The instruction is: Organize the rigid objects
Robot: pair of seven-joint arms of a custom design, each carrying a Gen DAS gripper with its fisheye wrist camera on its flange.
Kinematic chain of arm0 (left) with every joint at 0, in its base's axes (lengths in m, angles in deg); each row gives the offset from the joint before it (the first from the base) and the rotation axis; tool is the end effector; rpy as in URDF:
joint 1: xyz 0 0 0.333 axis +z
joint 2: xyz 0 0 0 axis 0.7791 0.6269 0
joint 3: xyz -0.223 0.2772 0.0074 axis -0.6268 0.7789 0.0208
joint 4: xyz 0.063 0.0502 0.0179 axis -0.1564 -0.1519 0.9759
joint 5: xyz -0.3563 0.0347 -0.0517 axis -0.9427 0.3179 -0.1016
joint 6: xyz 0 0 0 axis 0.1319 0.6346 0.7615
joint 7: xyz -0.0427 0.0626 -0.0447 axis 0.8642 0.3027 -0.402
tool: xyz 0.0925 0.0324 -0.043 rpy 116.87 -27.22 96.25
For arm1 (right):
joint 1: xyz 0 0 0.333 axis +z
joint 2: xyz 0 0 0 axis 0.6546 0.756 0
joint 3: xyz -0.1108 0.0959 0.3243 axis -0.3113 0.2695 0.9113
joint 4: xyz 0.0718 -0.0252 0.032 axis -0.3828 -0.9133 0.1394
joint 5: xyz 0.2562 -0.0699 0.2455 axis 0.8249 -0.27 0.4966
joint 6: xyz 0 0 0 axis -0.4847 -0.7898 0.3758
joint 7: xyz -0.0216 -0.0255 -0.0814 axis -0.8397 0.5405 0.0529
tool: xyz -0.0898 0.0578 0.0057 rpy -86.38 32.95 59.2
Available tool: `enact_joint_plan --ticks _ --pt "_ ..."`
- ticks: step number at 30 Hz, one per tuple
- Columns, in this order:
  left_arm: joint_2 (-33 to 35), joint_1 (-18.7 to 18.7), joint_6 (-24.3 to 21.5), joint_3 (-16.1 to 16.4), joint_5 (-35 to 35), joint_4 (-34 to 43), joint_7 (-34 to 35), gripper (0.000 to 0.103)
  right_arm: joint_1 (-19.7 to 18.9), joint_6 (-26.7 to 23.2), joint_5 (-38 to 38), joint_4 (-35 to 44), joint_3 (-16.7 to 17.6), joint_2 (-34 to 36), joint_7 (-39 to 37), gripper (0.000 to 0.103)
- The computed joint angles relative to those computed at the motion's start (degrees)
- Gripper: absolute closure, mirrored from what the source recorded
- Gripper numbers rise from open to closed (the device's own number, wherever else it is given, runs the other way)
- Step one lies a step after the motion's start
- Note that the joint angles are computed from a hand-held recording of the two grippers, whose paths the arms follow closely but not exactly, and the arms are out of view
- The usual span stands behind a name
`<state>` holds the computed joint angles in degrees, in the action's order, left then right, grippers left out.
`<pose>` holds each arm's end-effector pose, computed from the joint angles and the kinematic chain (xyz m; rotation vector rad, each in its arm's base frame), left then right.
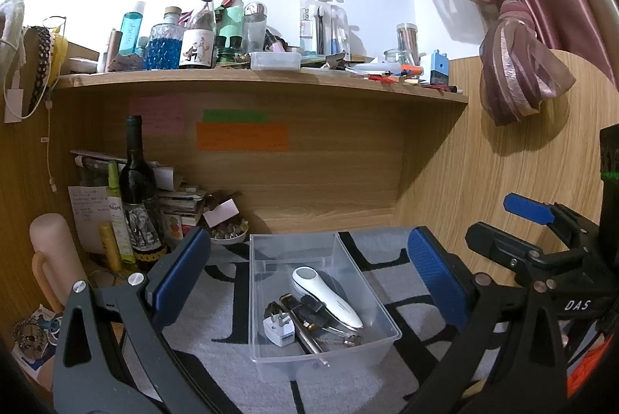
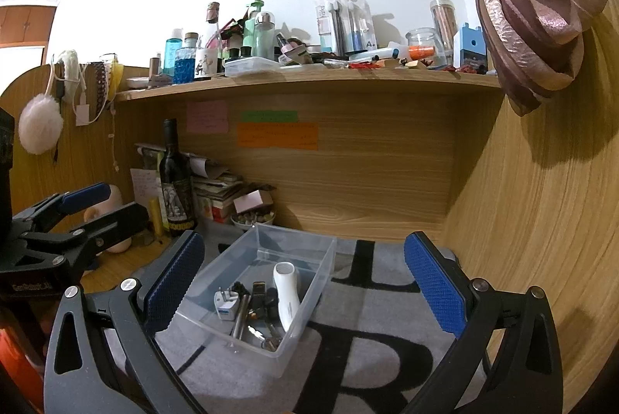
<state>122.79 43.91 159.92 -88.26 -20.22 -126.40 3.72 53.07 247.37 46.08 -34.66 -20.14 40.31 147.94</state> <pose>0.6644 -0.2440 0.5007 -1.0580 1.7600 -1.5021 0.6008 0.0600 0.5210 -1.3513 1.4566 -1.1125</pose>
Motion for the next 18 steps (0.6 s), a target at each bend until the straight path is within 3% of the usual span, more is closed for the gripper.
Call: enact_joint_plan --ticks 3,10,18 --pt "0.3 1.0 0.0 -1.3 1.8 0.4 -0.7 0.0 0.0 0.2 -0.1 -0.1 0.0 0.0 0.0 0.0" --pt "-0.1 -0.6 2.1 0.7 0.3 -0.5 0.2 0.0 0.1 0.0 0.0 0.0 0.0 0.0 -0.2 0.0" --pt "0.2 0.5 -0.6 -0.7 1.1 0.5 -1.4 0.0 -0.1 -0.4 -0.3 0.2 0.1 0.0 0.0 0.0"
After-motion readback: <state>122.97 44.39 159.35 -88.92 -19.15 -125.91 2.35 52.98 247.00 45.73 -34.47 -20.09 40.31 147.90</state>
